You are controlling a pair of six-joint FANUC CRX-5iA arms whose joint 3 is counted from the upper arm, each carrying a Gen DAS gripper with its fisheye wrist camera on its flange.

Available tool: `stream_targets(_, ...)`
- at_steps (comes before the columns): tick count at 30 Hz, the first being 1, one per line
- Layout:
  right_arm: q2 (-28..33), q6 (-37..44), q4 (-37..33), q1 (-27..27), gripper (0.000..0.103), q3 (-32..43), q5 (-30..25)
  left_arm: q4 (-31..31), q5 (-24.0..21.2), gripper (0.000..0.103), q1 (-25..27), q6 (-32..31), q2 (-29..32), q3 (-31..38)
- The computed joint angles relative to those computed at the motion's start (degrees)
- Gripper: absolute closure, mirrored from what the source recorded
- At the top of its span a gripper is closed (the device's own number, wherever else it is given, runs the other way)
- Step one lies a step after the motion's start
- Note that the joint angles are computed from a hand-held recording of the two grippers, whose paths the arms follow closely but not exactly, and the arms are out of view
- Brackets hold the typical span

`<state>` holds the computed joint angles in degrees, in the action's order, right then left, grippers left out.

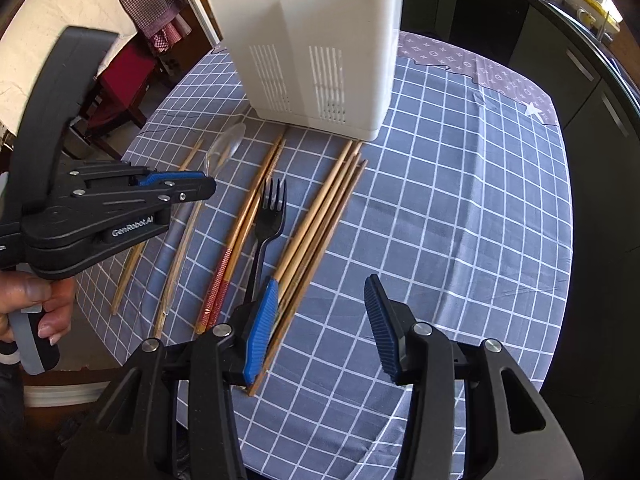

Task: Organize utensils
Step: 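Lift the spoon with the left gripper while the right gripper grasps the black fork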

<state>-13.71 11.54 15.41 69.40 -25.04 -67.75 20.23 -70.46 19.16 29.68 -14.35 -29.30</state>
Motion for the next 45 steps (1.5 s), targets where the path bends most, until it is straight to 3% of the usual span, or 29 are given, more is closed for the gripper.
stream_targets(5,6.07,5.78,-4.08,-2.44,0.083,4.55,0.43,4.88,-1.94,0.095,4.87,-5.57,-2.32,-0.92)
stream_targets(16,16.67,13.44,-9.56,-6.37,0.089,13.93,-2.78,8.74,-5.28,0.095,9.05,-11.63,-3.69,-1.72)
stream_targets(29,22.48,16.32,-11.95,-10.21,0.089,19.03,-3.90,9.22,-6.74,0.095,10.27,-13.79,-3.98,-1.89)
stream_targets(33,20.63,14.55,-10.70,-9.71,0.093,17.02,-2.41,9.53,-7.15,0.095,10.58,-14.18,-3.89,-1.79)
stream_targets(38,12.54,9.05,-7.24,-8.25,0.093,9.08,6.00,12.49,-9.97,0.095,11.93,-14.60,-3.43,-0.27)
stream_targets(43,-0.31,-6.57,3.96,-3.06,0.093,-4.54,17.65,19.89,-12.93,0.095,12.07,-14.56,-2.53,2.56)
stream_targets(45,-5.20,-15.68,11.29,-0.07,0.093,-10.54,21.09,24.25,-11.40,0.095,10.72,-14.04,-2.53,3.16)
